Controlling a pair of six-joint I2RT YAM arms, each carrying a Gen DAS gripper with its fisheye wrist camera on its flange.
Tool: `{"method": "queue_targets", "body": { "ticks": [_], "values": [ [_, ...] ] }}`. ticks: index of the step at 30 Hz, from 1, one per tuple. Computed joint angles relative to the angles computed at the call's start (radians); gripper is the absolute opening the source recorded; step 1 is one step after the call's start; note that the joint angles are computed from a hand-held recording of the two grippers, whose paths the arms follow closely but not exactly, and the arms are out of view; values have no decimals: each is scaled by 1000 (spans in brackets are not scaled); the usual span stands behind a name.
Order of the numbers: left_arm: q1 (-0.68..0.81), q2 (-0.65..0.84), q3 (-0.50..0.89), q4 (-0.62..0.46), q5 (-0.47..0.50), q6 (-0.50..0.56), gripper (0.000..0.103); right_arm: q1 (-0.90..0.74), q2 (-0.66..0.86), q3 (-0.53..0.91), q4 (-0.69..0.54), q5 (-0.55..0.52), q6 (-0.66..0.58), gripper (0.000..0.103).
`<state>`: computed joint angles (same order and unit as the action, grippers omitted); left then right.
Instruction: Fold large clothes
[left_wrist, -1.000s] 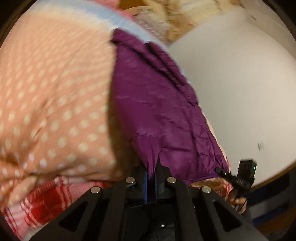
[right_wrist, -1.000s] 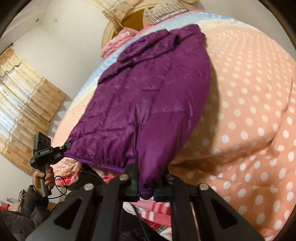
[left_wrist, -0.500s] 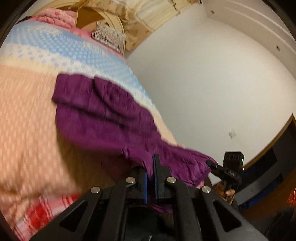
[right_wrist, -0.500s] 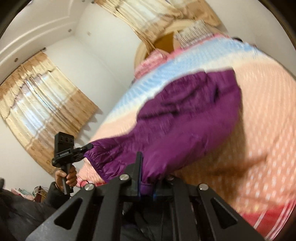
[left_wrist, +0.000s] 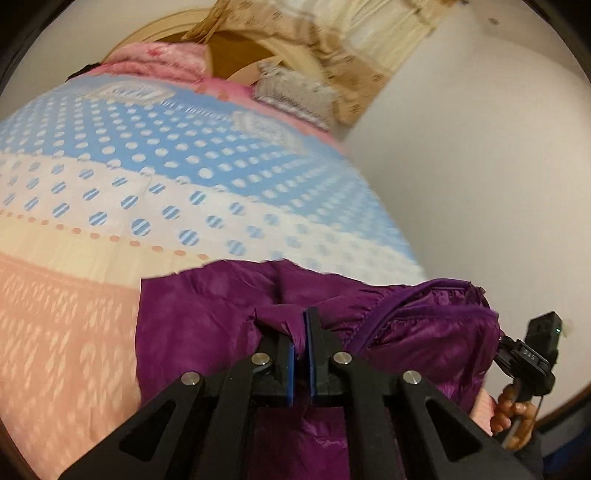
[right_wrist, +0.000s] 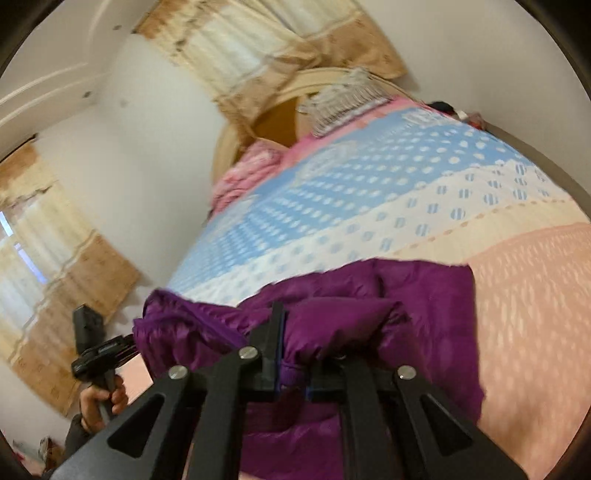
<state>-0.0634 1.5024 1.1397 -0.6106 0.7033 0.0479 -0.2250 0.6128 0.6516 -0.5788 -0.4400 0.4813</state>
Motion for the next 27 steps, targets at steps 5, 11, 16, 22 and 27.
{"method": "queue_targets", "body": {
  "ticks": [5, 11, 16, 22, 27],
  "values": [
    [-35, 216, 50, 96, -84, -91, 6, -29, 357, -105, 387, 54, -1, 23],
    [38, 423, 217, -18, 105, -79, 10, -116, 578, -209, 657, -42, 42, 58],
    [96, 412, 324, -142, 171, -18, 10, -154, 562, -188, 597, -101, 16, 65],
    [106, 361, 347, -191, 110, 8, 13, -120, 314, -163, 380, 26, -43, 67],
    [-1, 300, 235, -152, -71, 104, 35, 117, 171, -110, 220, 282, -65, 66]
  ]
}}
